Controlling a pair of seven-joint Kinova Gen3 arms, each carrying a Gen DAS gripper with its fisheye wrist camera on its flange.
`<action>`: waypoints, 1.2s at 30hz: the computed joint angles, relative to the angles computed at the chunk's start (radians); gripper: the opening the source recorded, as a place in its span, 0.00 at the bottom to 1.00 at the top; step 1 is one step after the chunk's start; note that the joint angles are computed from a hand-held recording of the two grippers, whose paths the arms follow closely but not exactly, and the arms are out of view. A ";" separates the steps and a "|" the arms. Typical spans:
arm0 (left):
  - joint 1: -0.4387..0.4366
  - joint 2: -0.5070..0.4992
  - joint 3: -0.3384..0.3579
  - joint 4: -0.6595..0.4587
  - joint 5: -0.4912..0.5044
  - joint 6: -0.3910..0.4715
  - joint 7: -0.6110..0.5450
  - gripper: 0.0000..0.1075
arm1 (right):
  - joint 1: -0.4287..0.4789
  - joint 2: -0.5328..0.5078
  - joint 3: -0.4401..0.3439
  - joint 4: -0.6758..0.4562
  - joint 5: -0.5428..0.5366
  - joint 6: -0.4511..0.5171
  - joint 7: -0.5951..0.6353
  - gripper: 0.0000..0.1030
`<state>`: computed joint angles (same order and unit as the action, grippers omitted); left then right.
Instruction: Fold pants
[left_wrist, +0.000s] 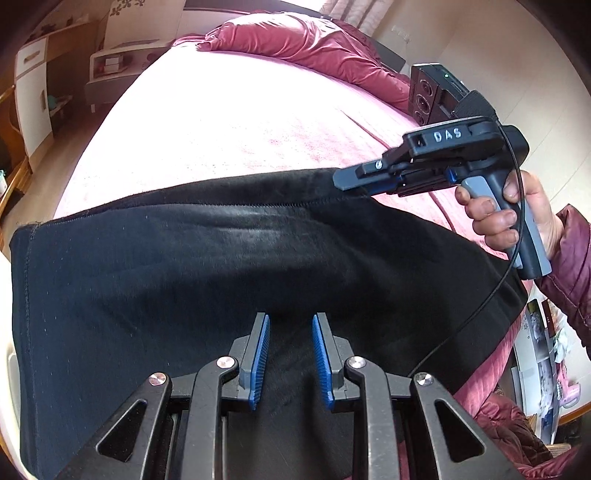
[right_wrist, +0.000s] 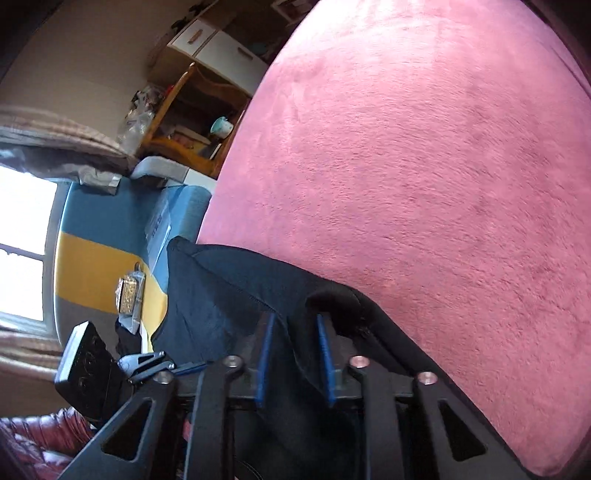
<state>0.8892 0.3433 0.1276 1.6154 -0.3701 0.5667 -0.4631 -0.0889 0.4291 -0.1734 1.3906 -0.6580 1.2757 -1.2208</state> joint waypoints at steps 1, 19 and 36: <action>0.005 0.003 -0.001 -0.007 -0.004 -0.001 0.004 0.22 | -0.018 -0.014 0.003 0.001 0.022 -0.016 -0.001 0.09; -0.079 0.018 -0.015 -0.014 0.137 0.038 -0.083 0.23 | -0.072 -0.144 0.037 0.134 0.156 -0.281 -0.202 0.43; -0.186 -0.489 0.052 0.467 0.076 0.160 0.518 0.27 | -0.188 -0.600 0.034 0.611 0.124 -0.342 -0.165 0.43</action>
<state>0.7034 -0.1455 0.1794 2.0825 -0.2942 0.7265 0.0553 -0.2771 -0.1706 -0.1398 2.0017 -0.5336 0.9334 -1.3854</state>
